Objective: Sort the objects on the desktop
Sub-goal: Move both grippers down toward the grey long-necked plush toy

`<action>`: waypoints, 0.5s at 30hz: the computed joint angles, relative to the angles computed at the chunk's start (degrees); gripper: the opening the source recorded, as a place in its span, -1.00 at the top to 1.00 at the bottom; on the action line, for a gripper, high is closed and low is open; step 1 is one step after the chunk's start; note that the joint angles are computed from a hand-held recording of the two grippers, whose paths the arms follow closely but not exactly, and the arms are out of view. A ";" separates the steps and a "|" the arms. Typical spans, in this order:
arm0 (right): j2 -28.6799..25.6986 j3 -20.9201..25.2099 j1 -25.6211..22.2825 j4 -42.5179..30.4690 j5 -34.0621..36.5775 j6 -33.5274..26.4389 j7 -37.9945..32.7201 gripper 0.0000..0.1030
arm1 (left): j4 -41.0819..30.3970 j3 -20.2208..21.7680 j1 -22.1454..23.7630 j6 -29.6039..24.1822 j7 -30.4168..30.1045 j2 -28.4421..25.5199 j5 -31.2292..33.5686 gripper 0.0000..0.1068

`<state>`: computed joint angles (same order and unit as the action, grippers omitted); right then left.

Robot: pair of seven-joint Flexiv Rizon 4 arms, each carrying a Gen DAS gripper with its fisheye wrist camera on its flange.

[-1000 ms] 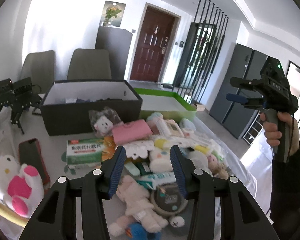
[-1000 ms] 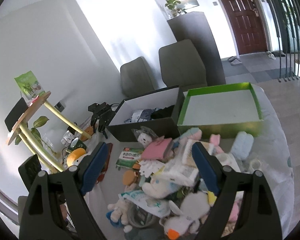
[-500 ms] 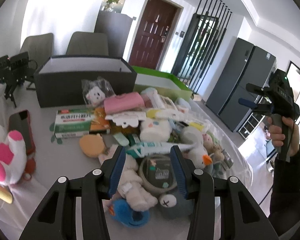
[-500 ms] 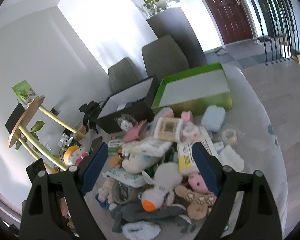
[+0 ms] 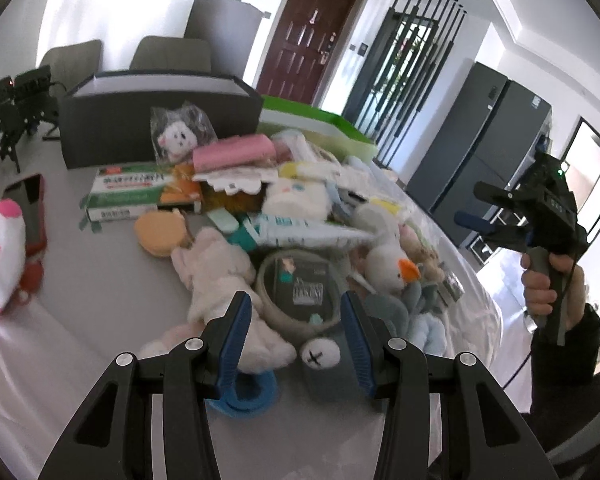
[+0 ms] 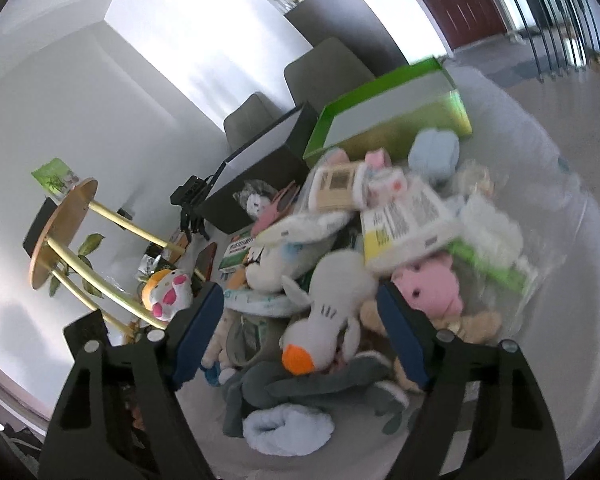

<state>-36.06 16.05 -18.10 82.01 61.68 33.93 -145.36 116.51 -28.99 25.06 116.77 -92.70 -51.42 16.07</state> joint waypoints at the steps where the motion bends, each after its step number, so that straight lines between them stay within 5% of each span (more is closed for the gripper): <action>1: -0.32 0.04 -0.12 0.20 0.08 -0.40 -0.03 -0.47 | 0.13 0.10 -0.12 -0.62 0.20 -0.19 0.09 0.13; 15: -3.25 0.35 0.01 -1.69 -1.66 0.01 3.02 -0.37 | -0.63 -0.23 -0.13 -0.21 -0.46 -1.62 -0.59 0.13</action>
